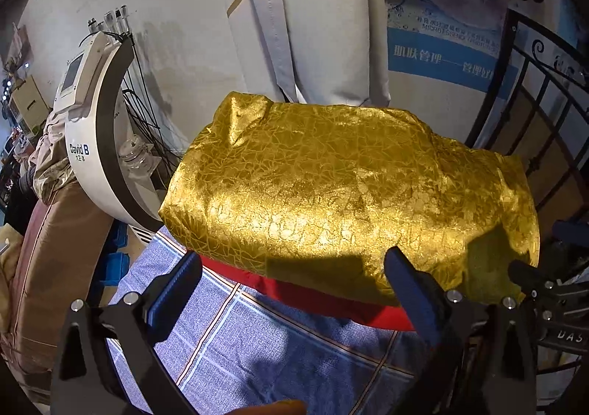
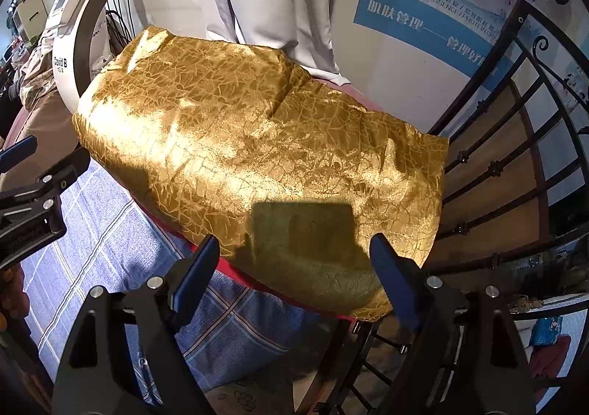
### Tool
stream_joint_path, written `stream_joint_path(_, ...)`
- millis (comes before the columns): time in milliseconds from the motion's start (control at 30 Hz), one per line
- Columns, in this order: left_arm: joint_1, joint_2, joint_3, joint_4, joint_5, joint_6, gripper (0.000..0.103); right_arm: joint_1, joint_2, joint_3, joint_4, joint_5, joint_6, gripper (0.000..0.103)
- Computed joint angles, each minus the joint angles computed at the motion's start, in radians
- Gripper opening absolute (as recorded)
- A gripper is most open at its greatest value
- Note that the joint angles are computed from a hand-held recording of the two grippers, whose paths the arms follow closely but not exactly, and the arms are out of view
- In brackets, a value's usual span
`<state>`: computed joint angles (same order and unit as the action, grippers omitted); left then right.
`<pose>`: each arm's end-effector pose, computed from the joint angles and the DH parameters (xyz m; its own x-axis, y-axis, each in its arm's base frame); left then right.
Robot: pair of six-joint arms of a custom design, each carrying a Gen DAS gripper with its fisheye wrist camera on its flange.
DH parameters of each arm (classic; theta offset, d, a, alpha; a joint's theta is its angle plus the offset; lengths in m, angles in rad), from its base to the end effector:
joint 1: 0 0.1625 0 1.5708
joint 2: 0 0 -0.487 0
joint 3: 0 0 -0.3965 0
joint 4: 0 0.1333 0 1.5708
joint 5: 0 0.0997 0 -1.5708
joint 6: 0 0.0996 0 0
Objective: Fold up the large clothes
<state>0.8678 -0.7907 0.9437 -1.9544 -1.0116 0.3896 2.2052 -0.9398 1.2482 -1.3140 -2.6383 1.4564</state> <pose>-0.4080 -0.7694 0.3888 -0.4317 0.7035 -0.5646 0.8576 0.5140 -0.0153 0.4659 -0.5555 0.3414 -0.5098 0.6000 0.6165 0.0525 0.7370 -0.6738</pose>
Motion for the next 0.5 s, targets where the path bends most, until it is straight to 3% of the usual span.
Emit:
stream_joint_path(133,-0.007,0.0,0.006,0.018,0.03,0.02,0.097,0.0,0.0,0.002,0.001,0.0,0.004,0.083)
stream_joint_path(500,-0.005,0.01,-0.017,0.049,0.03,0.006,0.097,0.0,0.0,0.0,0.02,0.0,0.018,0.083)
